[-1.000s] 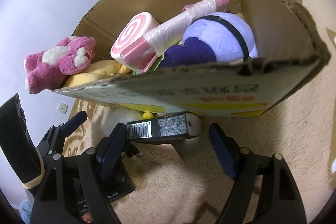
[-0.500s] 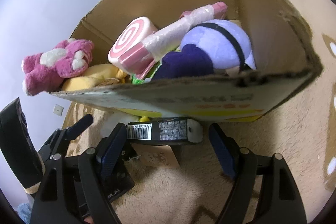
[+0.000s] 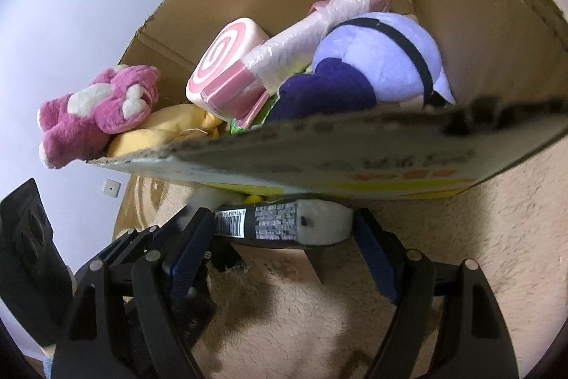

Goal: Organize soft objects

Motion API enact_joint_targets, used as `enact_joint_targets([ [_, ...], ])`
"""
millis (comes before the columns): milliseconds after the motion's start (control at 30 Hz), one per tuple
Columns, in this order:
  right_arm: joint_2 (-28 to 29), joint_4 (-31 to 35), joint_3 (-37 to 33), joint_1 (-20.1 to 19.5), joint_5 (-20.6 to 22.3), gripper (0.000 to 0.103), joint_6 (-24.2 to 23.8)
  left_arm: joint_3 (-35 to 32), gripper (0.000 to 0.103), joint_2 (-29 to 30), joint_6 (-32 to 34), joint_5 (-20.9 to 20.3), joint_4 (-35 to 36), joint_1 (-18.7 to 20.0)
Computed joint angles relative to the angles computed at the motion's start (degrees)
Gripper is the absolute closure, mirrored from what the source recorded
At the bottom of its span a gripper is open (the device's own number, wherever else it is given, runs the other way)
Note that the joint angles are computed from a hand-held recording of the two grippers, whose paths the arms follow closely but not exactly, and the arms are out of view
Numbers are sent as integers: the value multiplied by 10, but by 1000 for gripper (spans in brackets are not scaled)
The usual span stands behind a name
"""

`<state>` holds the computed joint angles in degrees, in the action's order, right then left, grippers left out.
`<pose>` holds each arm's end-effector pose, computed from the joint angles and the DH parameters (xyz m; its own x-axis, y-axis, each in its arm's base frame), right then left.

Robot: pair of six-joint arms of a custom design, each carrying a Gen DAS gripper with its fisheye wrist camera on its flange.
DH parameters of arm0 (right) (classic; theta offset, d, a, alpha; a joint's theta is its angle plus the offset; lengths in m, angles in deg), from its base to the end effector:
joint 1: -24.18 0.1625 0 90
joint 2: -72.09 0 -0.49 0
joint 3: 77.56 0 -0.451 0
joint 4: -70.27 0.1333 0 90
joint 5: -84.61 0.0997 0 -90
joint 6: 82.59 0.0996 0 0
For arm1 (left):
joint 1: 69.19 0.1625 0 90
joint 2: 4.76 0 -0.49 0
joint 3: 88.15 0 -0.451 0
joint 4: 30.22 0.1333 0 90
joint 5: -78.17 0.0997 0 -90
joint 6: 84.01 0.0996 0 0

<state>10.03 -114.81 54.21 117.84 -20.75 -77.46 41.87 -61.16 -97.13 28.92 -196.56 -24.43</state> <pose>0.1397 -0.5093 0.1283 -0.9708 0.1321 0.2001 0.0292 0.8935 -0.4481 -0.2165 -0.4940 0.0673 -0.7019 0.3430 -0.6242 0.5647 0.8021 -0.1942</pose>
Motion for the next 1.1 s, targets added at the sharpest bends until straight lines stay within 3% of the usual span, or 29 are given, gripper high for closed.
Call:
enact_joint_targets([
  [100,-5,-7,5,1,-3,23,-4,0,94,-11,-12,8,1,2],
  [200,-8,-14,8,6,-16,23,-8,4,97,-20,-17,9,3,4],
  [500,-41,-10,21,-5,-25,23,-5,13,100,-47,-8,2,12,5],
  [1100,-39,-18,21,18,-28,23,-2,34,103,-94,-1,8,14,-28],
])
